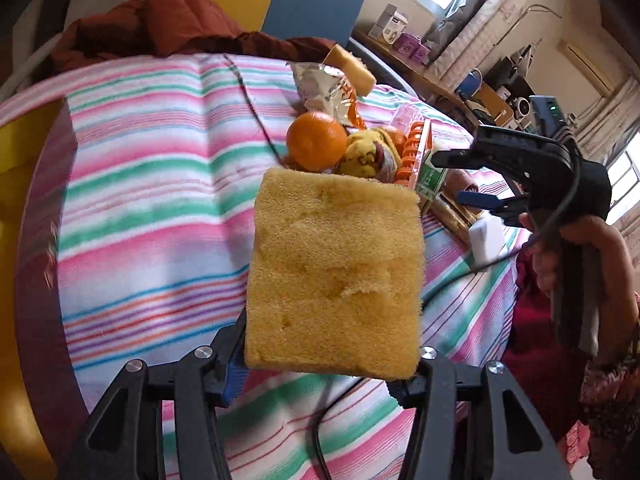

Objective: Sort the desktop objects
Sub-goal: 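Grasp the yellow sponge with the left tool while the right tool grasps the small green-white box, then carry the sponge and small box into the gold tray and release them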

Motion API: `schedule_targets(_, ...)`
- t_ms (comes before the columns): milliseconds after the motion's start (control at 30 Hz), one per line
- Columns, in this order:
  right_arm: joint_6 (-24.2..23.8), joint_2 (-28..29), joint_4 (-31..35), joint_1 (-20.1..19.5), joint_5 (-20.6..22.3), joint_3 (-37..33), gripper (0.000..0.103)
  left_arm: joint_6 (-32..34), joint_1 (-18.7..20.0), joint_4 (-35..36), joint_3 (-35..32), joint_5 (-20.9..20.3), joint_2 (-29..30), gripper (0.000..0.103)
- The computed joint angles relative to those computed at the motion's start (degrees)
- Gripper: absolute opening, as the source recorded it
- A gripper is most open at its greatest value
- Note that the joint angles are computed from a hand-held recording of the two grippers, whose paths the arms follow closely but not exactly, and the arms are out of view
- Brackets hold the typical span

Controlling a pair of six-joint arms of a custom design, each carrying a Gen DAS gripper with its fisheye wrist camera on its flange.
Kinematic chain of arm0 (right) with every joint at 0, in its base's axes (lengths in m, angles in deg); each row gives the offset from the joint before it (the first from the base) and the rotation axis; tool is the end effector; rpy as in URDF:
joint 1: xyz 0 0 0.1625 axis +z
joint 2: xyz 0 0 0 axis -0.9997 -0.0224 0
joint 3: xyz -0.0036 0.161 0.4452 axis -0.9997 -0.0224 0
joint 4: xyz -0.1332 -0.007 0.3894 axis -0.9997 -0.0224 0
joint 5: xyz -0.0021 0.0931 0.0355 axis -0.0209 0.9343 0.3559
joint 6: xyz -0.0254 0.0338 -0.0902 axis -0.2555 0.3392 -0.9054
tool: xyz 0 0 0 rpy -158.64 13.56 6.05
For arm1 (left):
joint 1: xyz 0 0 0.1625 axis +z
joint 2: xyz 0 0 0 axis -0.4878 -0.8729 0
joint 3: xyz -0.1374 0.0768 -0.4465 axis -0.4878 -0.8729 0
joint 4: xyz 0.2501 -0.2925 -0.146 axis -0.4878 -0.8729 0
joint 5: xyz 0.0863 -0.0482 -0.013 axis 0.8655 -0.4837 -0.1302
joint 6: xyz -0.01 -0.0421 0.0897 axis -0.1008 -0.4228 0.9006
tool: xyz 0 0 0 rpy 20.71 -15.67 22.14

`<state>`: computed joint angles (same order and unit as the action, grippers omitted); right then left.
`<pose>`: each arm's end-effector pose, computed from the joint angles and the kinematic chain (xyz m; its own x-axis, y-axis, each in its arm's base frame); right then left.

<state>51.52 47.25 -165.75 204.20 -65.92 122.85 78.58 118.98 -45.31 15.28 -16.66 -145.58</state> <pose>0.3168 -0.5361 -0.0675 -0.7296 0.6408 0.2390 0.2633 0.5856 -0.7666 0.1451 -0.5728 0.3458 -0.7043 0.6964 -0.1377 0.6960 0.7156 0.0596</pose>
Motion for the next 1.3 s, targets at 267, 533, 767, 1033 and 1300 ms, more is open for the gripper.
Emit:
schedule_targets(267,-4.7,0.9,-14.6,-3.9,13.5,3.8,0.035,-4.4,1.1,1.1,-0.1,-1.0,0.0,0.058)
schedule_targets(533,-9.4,1.5,-11.0,0.5,5.0,1.9,0.031,-4.4,1.2,1.0,-0.4,-3.3,-1.9,0.062)
schedule_targets(767,-19.8,2.9,-17.2,3.1,3.5,1.6,0.031,-6.9,0.7,0.1,-1.0,-2.9,-0.6,0.062)
schedule_targets(1033,-20.3,3.4,-14.2,0.4,17.0,1.4,0.031,-2.0,0.1,-4.8,2.1,-1.3,-1.4,0.055)
schedule_targets(1300,-21.2,4.6,-11.8,2.3,17.0,-1.0,0.031,-2.3,0.5,-3.5,-0.4,-4.9,-3.2,0.054)
